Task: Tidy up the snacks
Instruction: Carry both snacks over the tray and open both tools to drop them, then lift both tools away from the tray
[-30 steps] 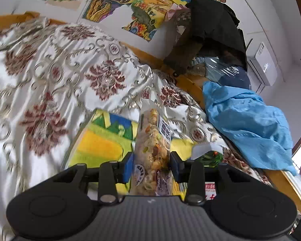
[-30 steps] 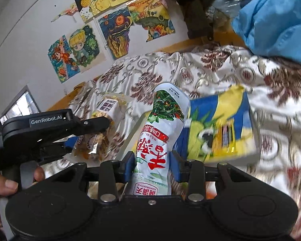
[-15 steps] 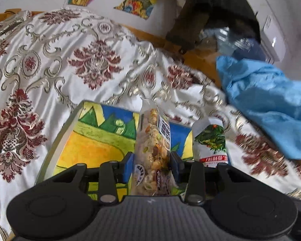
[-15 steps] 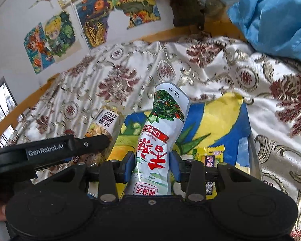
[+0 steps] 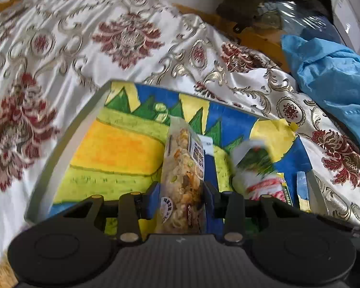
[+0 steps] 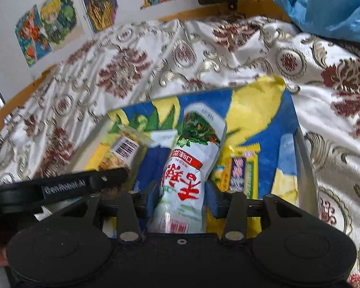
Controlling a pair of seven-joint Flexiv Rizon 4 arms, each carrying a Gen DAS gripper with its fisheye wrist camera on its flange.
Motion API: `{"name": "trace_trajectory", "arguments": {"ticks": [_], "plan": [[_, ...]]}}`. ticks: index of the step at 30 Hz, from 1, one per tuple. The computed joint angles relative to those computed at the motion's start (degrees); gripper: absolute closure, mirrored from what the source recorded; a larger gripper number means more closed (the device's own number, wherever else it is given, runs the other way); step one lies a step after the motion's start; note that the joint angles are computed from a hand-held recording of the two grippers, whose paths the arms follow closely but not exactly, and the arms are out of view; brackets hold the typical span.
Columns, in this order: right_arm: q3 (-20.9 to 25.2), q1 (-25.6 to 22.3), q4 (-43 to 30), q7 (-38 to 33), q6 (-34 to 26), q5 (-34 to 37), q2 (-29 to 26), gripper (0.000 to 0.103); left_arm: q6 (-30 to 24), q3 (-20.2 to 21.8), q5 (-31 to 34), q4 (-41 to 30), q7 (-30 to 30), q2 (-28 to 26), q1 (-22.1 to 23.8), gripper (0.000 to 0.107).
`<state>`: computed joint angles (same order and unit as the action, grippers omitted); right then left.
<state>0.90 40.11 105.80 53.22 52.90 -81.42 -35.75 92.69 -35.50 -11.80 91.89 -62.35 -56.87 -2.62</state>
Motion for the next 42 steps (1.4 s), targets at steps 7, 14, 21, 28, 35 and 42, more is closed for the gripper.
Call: {"name": "trace_trajectory", "arguments": {"ticks": [7,14,21,28,35,42], "plan": [[0.97,1.61,0.57,-2.48,-4.05,3.08,1.03,0.033,1.45,-0.04,-0.43,2.26,-2.28,1.65,0.63,0.03],[2.2,5.28,2.53,-1.95,-13.4,1.76,4.76,0.017,6.82,-5.33,4.32,8.15,-4.1,3.79,6.68,0.016],[5.99,8.03,4.79,-0.38,-23.87,0.01,9.28,0.006,15.31,-11.36,13.96,17.0,-9.43,6.59,15.48,0.004],[9.67,12.63,4.45,-0.9,-33.38,1.3,11.04,0.001,23.16,-12.87,23.49,26.62,-15.86,12.01,22.22,0.004],[11.71,18.39,2.05,-1.44,-40.95,3.5,10.5,0.001,29.55,-11.93,31.67,35.22,-22.3,17.86,27.55,0.004],[12.48,23.83,-1.62,-2.13,-45.65,6.34,7.96,0.001,35.4,-4.74,37.58,42.49,-26.1,24.74,28.22,0.004]]}}
